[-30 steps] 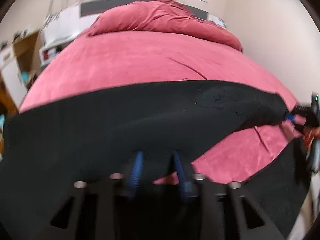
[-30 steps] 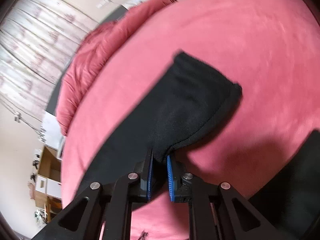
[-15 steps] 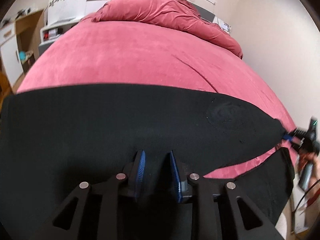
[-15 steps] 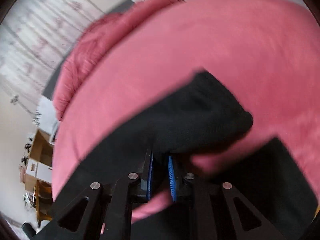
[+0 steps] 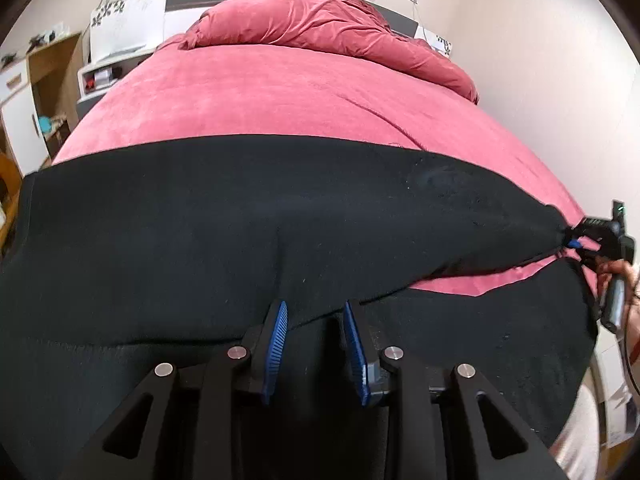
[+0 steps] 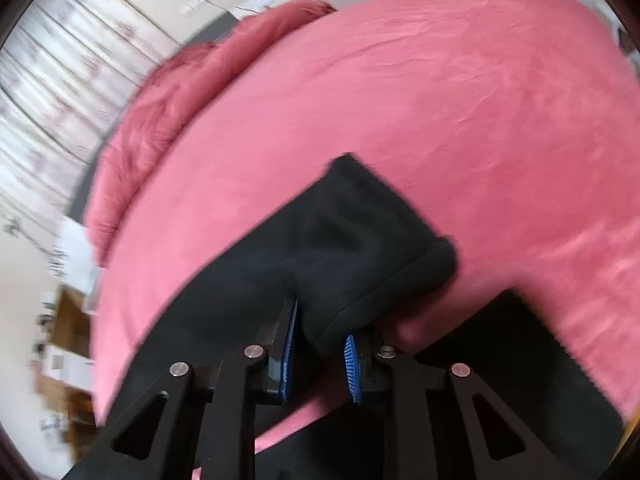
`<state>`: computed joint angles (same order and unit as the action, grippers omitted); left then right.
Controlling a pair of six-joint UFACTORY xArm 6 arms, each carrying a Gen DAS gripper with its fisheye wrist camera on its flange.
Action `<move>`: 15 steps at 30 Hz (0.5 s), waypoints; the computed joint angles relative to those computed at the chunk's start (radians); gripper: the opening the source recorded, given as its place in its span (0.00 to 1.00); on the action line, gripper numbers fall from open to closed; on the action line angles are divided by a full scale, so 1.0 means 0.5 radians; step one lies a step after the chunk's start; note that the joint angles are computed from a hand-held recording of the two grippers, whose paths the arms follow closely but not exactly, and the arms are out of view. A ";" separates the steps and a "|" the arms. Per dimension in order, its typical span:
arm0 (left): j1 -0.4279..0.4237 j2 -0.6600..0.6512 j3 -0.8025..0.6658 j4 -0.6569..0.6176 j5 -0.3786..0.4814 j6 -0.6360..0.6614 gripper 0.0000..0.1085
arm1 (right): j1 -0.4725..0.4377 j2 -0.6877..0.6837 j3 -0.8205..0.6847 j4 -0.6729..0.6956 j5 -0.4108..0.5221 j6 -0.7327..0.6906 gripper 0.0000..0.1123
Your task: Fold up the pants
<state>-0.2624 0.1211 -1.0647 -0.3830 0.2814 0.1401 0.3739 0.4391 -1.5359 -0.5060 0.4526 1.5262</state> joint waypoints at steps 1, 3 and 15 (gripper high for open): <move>0.015 -0.009 -0.005 -0.059 0.030 0.025 0.27 | -0.001 -0.018 0.021 0.034 0.023 0.000 0.23; 0.062 -0.025 -0.020 -0.158 0.098 0.039 0.28 | 0.032 -0.058 0.038 0.014 0.191 0.078 0.47; 0.432 -0.035 -0.111 0.232 -0.006 -0.431 0.46 | 0.576 0.126 -0.350 -0.642 0.622 -0.128 0.50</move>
<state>-0.0466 0.1035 -1.1201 -0.2672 0.2783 -0.0755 0.6618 0.5022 -1.7109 -0.8270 0.7636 1.4620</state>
